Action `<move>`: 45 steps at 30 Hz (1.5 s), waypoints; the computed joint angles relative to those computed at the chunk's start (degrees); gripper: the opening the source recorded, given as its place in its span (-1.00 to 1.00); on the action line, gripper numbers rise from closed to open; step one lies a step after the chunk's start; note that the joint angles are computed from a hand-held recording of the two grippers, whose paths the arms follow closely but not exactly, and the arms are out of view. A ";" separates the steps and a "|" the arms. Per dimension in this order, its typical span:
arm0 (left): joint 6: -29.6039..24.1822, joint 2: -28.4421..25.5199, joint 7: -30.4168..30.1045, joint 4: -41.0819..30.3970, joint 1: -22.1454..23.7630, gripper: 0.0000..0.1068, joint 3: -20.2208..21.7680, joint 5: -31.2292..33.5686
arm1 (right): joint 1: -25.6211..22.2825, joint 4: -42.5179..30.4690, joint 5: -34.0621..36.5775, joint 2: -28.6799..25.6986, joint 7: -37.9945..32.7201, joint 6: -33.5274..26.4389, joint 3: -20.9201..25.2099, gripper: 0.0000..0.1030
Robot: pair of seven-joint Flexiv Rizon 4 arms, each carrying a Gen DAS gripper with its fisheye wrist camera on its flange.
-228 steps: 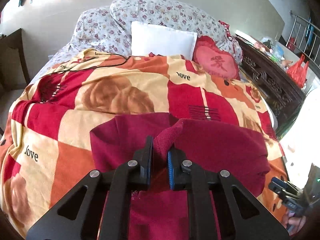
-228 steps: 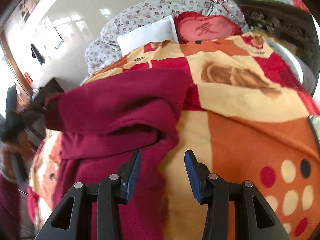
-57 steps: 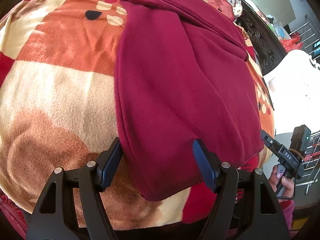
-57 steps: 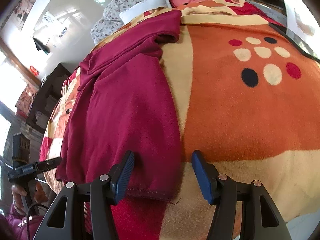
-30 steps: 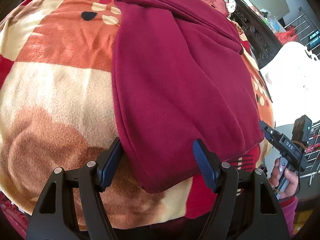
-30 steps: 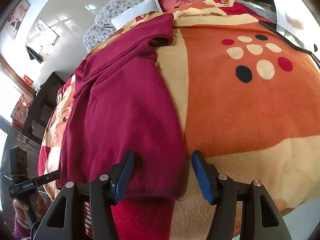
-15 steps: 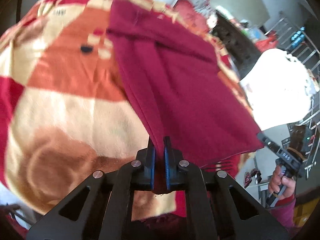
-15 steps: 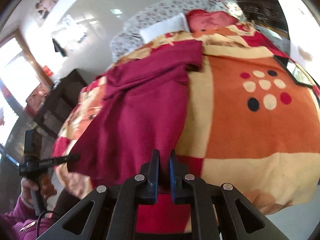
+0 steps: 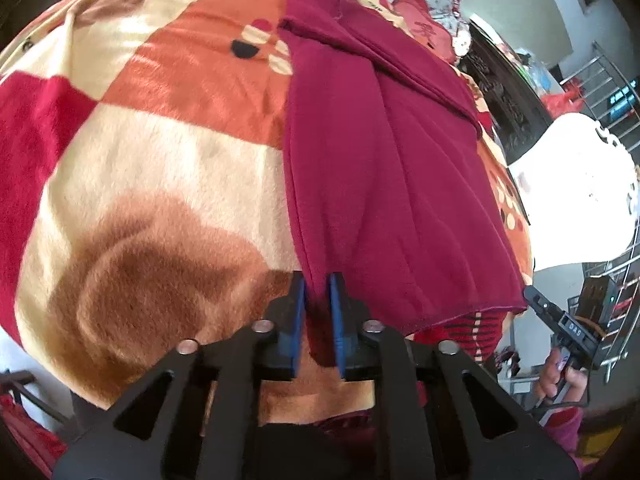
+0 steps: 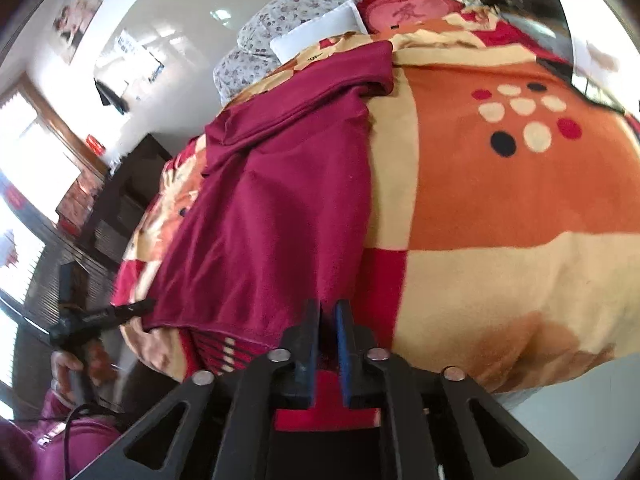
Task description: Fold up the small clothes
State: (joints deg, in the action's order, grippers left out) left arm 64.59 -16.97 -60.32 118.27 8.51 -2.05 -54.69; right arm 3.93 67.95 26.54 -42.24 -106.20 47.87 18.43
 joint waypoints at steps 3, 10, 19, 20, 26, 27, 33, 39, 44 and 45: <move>0.84 0.44 -1.49 0.18 -0.72 -0.19 0.57 2.45 | 0.62 0.40 -0.54 -0.09 0.87 1.06 -0.56 -0.11; 2.64 -1.22 -13.80 -2.61 -3.20 -0.18 3.70 19.55 | 1.51 -0.25 -1.27 -1.66 2.58 3.62 -0.68 -0.46; 2.92 -2.53 -19.21 -3.97 -2.45 -0.18 3.43 28.39 | 2.13 -1.68 -4.27 -2.26 1.95 0.44 -0.45 -0.49; 2.97 -2.48 -19.26 -3.90 -2.26 -0.18 3.23 28.47 | 2.28 -1.91 -4.28 -2.51 2.15 0.38 -0.53 -0.49; 2.80 -3.29 -19.99 -4.66 -1.90 -0.15 2.74 29.21 | 2.94 -1.36 -5.48 -2.64 -0.12 1.51 -0.63 -0.57; 2.94 -3.35 -19.69 -4.66 -1.68 -0.15 2.36 28.81 | 3.22 -0.66 -5.95 -2.30 -0.90 2.56 -0.82 -0.71; 3.36 -1.77 -10.85 -2.54 0.30 -0.81 -1.22 21.12 | 1.13 1.65 -3.44 0.34 -3.12 5.92 1.09 -0.89; 5.29 -0.16 -7.20 -1.19 -0.65 -0.83 -1.06 18.26 | 1.01 1.94 -2.86 1.30 -4.70 4.68 0.89 -0.90; 3.53 -1.31 -8.62 -1.99 -0.32 -0.83 -0.79 16.22 | 1.11 -0.52 -2.63 -1.04 -1.82 0.96 0.04 -0.90; 2.93 -1.49 -9.13 -2.17 -0.29 -0.82 -0.71 15.74 | 1.09 -1.00 -2.61 -1.38 -1.38 0.38 -0.07 -0.90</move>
